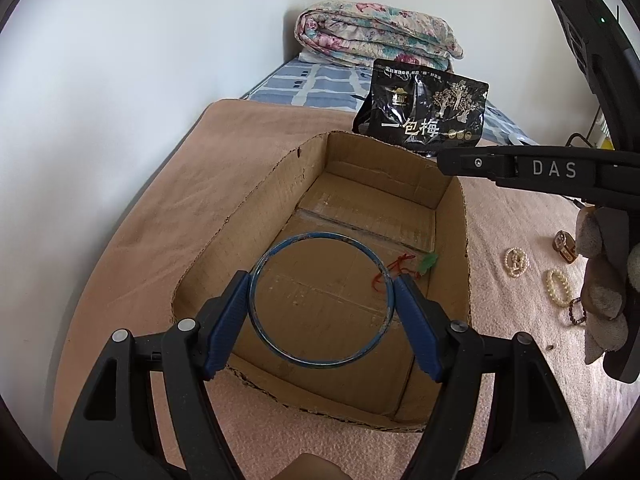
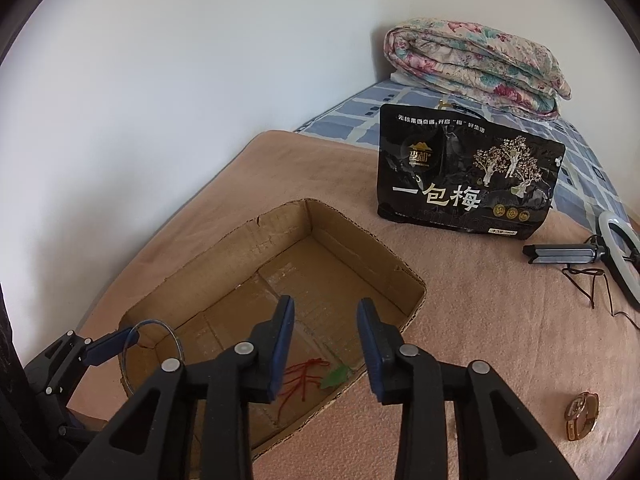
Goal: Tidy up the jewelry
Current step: 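Open the left gripper dropping the bangle while the right gripper releases the pendant into the box, then withdraw both grippers from the box back over the jewelry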
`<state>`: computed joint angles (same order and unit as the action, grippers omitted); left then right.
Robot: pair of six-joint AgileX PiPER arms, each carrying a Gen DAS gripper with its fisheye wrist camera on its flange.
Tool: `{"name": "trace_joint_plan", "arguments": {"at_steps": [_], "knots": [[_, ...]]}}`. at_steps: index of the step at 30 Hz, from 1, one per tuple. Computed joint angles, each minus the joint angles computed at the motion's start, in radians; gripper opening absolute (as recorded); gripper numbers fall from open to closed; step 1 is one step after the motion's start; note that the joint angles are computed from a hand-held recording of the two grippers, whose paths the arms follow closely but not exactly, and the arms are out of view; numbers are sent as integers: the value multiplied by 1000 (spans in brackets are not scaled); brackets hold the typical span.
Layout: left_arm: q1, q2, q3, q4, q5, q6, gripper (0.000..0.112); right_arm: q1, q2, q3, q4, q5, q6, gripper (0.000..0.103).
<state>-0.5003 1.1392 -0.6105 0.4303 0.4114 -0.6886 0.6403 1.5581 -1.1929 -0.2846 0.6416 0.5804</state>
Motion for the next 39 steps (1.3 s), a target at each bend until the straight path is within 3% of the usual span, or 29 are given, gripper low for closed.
{"name": "trace_joint_plan", "arguments": {"at_steps": [1, 3, 5, 16, 23, 30, 39], "knots": [[-3, -2, -2, 5, 4, -7, 77, 5, -2, -1, -20, 5, 19, 51], [-10, -8, -3, 10, 9, -13, 81, 23, -16, 9, -86, 7, 83, 90], [-18, -10, -6, 22, 20, -27, 81, 38, -33, 21, -139, 6, 130, 98], [-62, -38, -26, 30, 86, -65, 81, 39, -91, 48, -156, 25, 154, 102], [-141, -85, -43, 111, 161, -183, 81, 32, -175, 107, -177, 32, 186, 102], [-335, -128, -83, 256, 308, -375, 81, 41, -305, 174, -248, 95, 239, 102], [-691, -108, -182, 426, 554, -606, 81, 9, -539, 259, -277, 215, 226, 103]]}}
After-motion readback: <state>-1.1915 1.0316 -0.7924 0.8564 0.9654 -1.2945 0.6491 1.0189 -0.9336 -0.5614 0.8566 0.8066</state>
